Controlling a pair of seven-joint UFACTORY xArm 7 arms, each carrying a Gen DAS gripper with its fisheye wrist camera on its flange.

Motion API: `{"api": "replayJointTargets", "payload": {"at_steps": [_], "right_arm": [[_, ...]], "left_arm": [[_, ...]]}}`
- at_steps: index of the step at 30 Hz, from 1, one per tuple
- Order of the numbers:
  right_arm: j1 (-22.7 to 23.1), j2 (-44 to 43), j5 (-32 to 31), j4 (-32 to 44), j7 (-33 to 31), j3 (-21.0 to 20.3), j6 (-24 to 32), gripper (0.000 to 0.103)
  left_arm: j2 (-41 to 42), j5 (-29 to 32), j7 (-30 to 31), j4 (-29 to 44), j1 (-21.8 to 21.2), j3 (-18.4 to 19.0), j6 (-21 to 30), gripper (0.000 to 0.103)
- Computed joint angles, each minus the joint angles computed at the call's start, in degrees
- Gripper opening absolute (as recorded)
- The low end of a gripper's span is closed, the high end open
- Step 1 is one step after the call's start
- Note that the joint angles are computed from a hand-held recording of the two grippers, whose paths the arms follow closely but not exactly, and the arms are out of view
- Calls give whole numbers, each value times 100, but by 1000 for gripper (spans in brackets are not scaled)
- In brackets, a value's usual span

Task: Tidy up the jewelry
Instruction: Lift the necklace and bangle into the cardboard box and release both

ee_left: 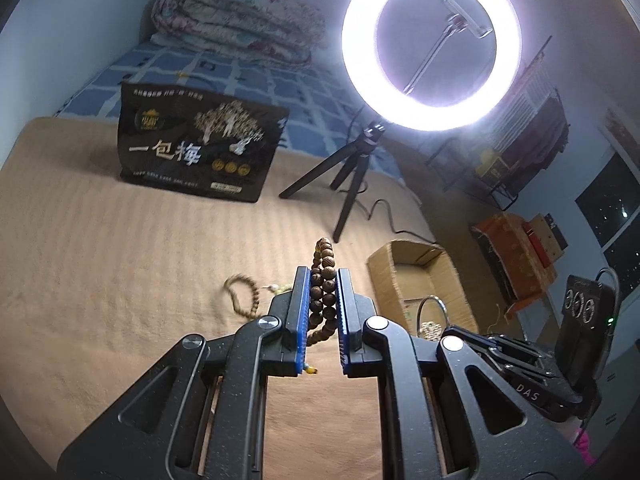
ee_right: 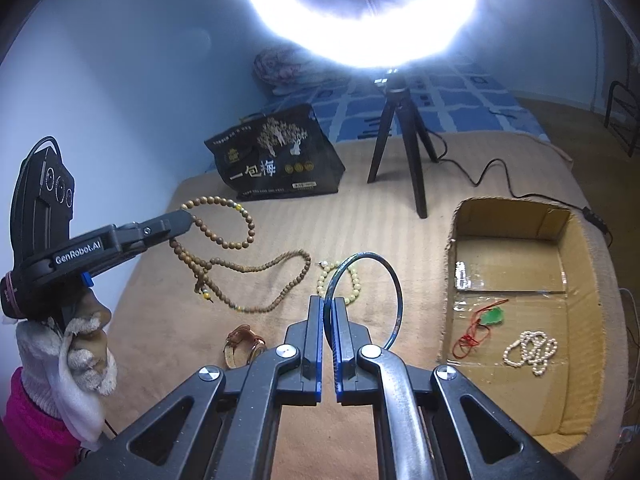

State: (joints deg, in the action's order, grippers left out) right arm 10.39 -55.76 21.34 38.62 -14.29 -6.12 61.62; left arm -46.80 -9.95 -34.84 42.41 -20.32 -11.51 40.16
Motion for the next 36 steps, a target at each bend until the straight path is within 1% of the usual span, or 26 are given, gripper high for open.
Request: {"api": "replayJointTargets", "payload": {"at_steps": [10, 19, 26, 36], "right_arm": [[-316, -476, -240, 68, -170, -366, 441, 1], [-703, -625, -452, 116, -391, -678, 770, 1], [-1007, -546, -549, 222, -559, -938, 879, 1], [-1333, -307, -563, 391, -807, -1225, 934, 1]], "left_arm": [[75, 125, -167, 634, 25, -234, 76, 10], [497, 169, -291, 1171, -116, -493, -126, 10], [1054, 298, -420, 1700, -209, -705, -343, 10], [2065, 776, -639, 2671, -283, -1048, -536, 10]]}}
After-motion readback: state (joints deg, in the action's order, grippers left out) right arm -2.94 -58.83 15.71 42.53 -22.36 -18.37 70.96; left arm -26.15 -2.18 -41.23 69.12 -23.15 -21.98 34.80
